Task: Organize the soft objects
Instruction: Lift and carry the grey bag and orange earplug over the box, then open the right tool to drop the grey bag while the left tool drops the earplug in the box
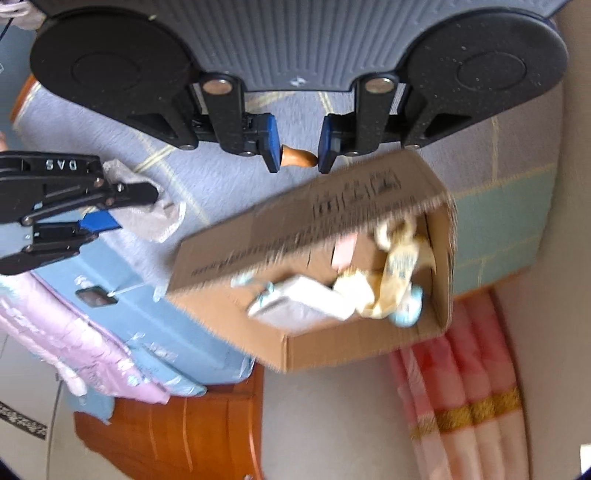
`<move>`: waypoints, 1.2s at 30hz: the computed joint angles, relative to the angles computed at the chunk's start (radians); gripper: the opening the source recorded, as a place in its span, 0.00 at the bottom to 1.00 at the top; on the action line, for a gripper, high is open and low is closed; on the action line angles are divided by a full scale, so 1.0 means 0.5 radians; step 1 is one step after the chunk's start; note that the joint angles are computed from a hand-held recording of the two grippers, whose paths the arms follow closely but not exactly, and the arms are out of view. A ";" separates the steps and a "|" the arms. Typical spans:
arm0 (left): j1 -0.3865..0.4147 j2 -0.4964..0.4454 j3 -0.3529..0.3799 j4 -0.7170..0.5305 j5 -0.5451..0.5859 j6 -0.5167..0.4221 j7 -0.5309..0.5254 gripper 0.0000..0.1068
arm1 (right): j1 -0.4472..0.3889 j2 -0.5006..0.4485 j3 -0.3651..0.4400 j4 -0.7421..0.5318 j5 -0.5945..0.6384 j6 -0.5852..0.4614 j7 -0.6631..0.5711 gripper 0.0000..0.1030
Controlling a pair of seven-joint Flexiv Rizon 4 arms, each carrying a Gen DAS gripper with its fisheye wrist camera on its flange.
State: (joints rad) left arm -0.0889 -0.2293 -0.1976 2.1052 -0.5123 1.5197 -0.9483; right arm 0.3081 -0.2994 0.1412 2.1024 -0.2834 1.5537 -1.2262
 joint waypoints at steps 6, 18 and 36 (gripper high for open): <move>0.055 -0.082 -0.129 -0.161 -0.084 0.144 0.159 0.19 | -0.181 0.099 0.206 -0.021 0.183 -0.032 -0.214 0.32; -0.165 -0.232 0.159 -0.285 0.302 0.458 -0.249 0.91 | -0.085 0.191 0.085 -0.059 0.085 0.071 -0.242 0.32; -0.933 -0.080 1.210 -0.028 0.498 0.526 -0.941 0.92 | 0.031 -0.571 0.094 -1.371 0.159 -0.543 -0.517 0.45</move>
